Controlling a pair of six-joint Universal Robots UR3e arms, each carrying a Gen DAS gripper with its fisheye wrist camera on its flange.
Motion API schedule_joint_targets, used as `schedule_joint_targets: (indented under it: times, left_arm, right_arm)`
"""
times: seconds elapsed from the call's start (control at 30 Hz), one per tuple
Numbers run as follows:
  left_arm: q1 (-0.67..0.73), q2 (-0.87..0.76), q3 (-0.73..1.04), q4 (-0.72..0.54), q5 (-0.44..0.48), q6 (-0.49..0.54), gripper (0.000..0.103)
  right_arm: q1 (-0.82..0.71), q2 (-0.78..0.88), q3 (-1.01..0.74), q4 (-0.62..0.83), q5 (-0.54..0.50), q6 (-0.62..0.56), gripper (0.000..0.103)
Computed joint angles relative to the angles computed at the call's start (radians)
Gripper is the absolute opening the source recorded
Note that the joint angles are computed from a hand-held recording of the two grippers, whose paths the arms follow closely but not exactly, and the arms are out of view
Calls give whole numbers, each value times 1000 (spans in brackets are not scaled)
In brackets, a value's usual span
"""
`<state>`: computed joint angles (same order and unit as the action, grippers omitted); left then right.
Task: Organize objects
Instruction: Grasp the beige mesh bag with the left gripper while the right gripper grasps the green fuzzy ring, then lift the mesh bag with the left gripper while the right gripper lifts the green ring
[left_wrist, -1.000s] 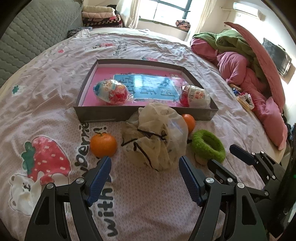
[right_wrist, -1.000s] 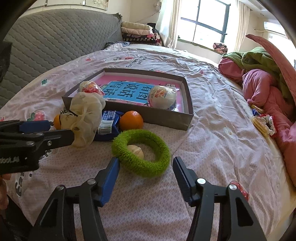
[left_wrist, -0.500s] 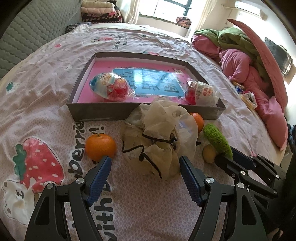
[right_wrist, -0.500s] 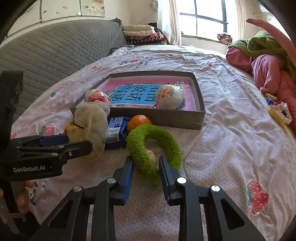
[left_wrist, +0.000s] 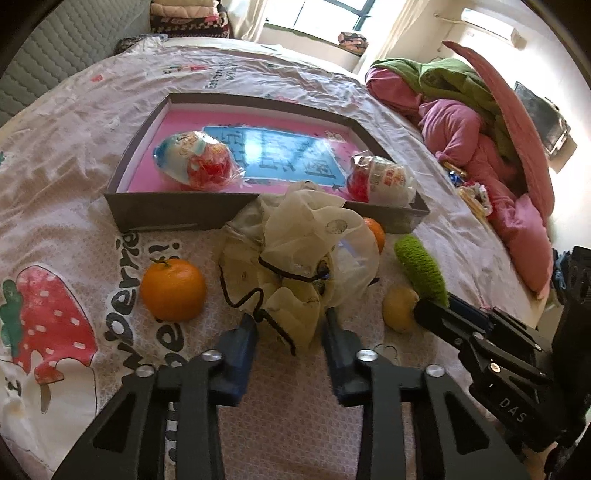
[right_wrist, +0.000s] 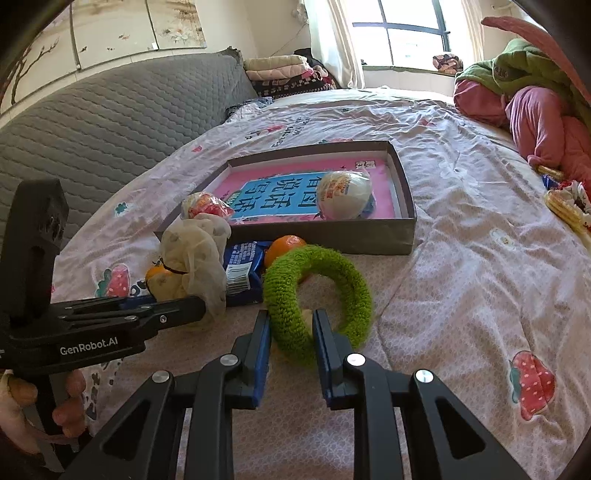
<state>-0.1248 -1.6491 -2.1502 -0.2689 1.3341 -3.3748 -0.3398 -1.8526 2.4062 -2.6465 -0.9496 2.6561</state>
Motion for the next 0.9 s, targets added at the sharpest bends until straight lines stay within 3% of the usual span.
schedule_joint_targets:
  times: [0.07, 0.13, 0.67, 0.9]
  left_arm:
    - [5, 7, -15, 17, -20, 4, 12]
    - [6, 16, -29, 31, -29, 12, 9]
    - [-12, 88, -63, 55, -1, 3, 8]
    - [3, 123, -82, 48, -14, 0, 8]
  right_arm:
    - [-10, -4, -2, 24, 16, -3, 23]
    - [-29, -15, 7, 41, 39, -10, 23]
    - [-64, -82, 30, 70, 87, -23, 18]
    - [-112, -148, 47, 123, 155, -50, 16]
